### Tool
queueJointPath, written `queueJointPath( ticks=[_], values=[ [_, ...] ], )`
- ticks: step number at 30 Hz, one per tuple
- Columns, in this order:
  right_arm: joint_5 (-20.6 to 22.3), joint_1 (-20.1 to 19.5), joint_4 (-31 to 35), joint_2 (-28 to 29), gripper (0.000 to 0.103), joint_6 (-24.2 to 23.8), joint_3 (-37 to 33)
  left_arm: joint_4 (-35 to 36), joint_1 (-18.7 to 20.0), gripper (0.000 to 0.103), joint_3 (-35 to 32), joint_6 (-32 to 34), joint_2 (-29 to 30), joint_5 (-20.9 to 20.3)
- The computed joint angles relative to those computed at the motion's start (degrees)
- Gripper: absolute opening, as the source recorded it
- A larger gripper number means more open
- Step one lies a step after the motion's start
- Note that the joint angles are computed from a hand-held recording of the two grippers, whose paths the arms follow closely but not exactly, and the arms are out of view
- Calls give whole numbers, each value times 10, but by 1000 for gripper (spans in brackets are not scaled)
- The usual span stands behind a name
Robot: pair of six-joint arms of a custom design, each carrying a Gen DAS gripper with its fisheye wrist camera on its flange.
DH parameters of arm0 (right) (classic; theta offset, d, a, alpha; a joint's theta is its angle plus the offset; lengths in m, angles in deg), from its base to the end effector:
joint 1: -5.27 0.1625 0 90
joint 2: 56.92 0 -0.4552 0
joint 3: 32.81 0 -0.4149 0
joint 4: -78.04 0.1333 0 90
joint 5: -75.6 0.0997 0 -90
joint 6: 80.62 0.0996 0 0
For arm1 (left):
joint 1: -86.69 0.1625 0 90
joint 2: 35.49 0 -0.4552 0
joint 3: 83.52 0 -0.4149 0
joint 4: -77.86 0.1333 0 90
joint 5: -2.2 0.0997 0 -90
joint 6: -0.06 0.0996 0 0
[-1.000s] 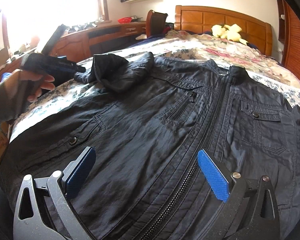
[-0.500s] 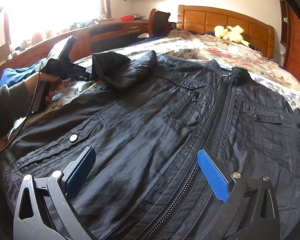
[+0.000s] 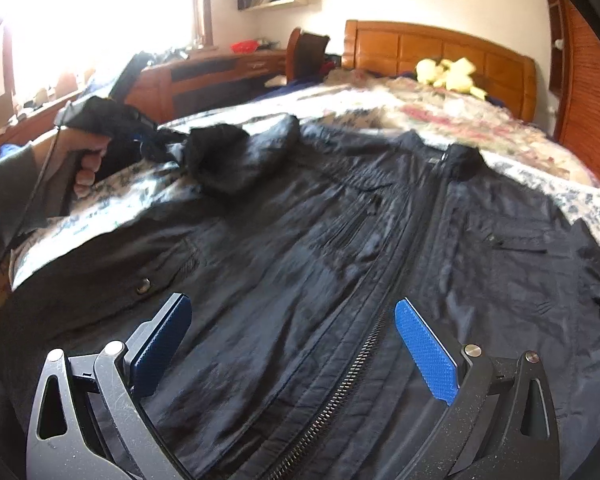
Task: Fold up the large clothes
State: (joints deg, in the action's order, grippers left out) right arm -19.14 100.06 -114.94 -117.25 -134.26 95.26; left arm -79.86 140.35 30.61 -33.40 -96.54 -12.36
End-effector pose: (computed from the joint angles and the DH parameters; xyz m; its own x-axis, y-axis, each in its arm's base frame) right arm 0.1682 -0.5089 0.1505 -0.5362 -0.6766 0.5047 -0.8434 0.4538 -0.2877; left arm -0.1541 -0.5972 0.2301 -0.6060 -0.4698 -0.6419 0.2867 0.6237 -0.7272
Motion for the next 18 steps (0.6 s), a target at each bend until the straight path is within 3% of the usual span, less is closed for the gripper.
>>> queueJointPath(
  ticks=[7, 12, 18],
  values=[
    [20, -27, 11, -69, 103, -3, 24, -59, -83, 10, -30, 101, 38, 34],
    [33, -45, 29, -117, 103, -10, 37, -138, -127, 9, -59, 197, 80, 25],
    [38, -73, 47, -153, 103, -3, 38, -154, -172, 9, -84, 244, 110, -4]
  ],
)
